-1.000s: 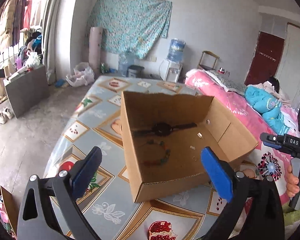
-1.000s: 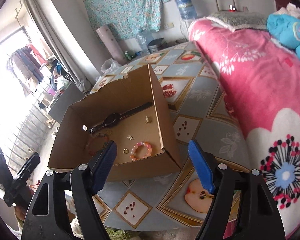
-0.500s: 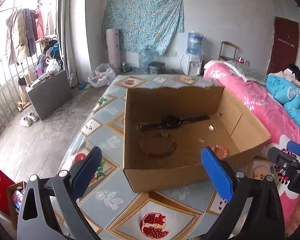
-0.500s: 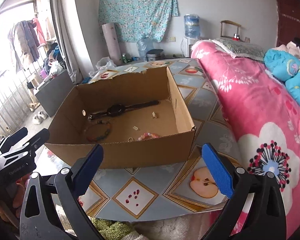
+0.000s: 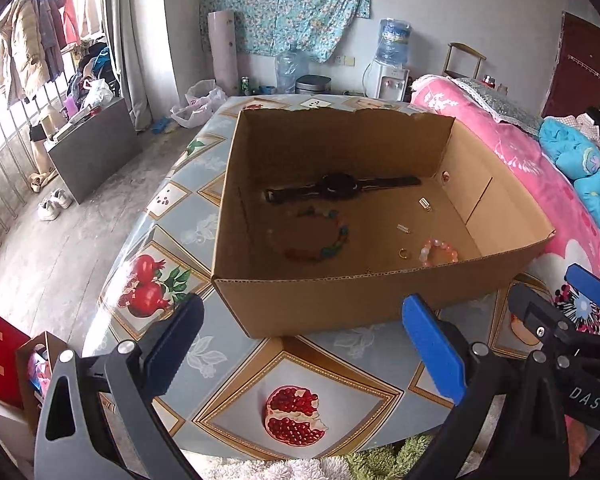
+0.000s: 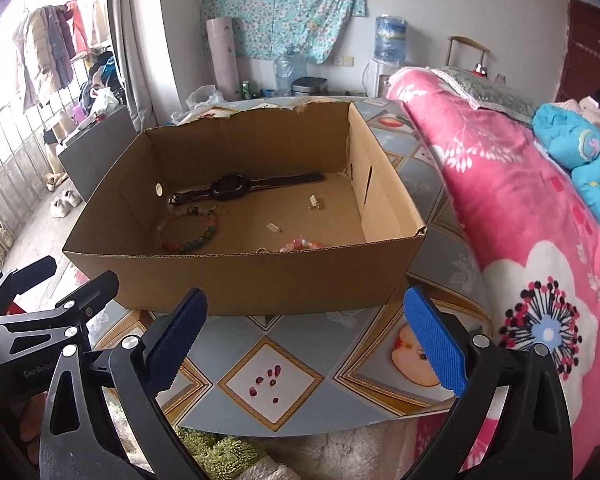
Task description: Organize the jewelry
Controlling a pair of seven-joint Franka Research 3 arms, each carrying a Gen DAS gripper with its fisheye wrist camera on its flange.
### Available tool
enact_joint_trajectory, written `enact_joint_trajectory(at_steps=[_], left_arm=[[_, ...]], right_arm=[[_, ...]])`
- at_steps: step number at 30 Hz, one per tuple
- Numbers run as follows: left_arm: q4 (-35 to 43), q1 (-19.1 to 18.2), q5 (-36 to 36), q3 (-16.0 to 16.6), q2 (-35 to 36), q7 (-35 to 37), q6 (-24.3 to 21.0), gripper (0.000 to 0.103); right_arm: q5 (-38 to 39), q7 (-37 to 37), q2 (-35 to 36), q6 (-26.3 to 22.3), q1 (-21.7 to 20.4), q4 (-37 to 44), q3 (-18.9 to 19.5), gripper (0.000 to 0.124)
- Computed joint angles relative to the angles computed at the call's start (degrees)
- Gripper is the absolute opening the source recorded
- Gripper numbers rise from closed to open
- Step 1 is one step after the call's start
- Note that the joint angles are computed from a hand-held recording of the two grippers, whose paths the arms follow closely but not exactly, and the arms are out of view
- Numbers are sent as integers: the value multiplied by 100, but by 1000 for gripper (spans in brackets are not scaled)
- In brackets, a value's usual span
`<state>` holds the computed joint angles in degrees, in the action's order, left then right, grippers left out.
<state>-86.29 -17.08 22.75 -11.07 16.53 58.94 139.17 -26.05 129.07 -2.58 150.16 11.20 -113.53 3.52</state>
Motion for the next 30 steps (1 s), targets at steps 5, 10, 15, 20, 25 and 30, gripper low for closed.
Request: enact_joint_trajectory(at_steps=[5, 10, 15, 20, 25, 30], left_arm=[[113, 16, -145, -28, 78, 75, -145, 98], [171, 27, -271, -34, 105, 95, -254, 98], [182, 39, -348, -36, 109, 96, -307, 98], [197, 40, -368, -34, 114, 105, -323, 98], [207, 46, -396, -35, 117, 105, -349, 98], [232, 41, -404, -40, 130, 118, -369, 98]], right_arm=[[119, -81, 38, -44, 38, 20, 5, 95], [112, -74, 43, -91, 55, 22, -2, 95], [67, -18, 27, -103, 42, 28, -9, 95], [95, -39, 31, -90, 32, 37, -16, 95], [104, -51, 28, -86, 29, 34, -17, 95], [82, -51, 63, -95, 33, 77, -15, 95]])
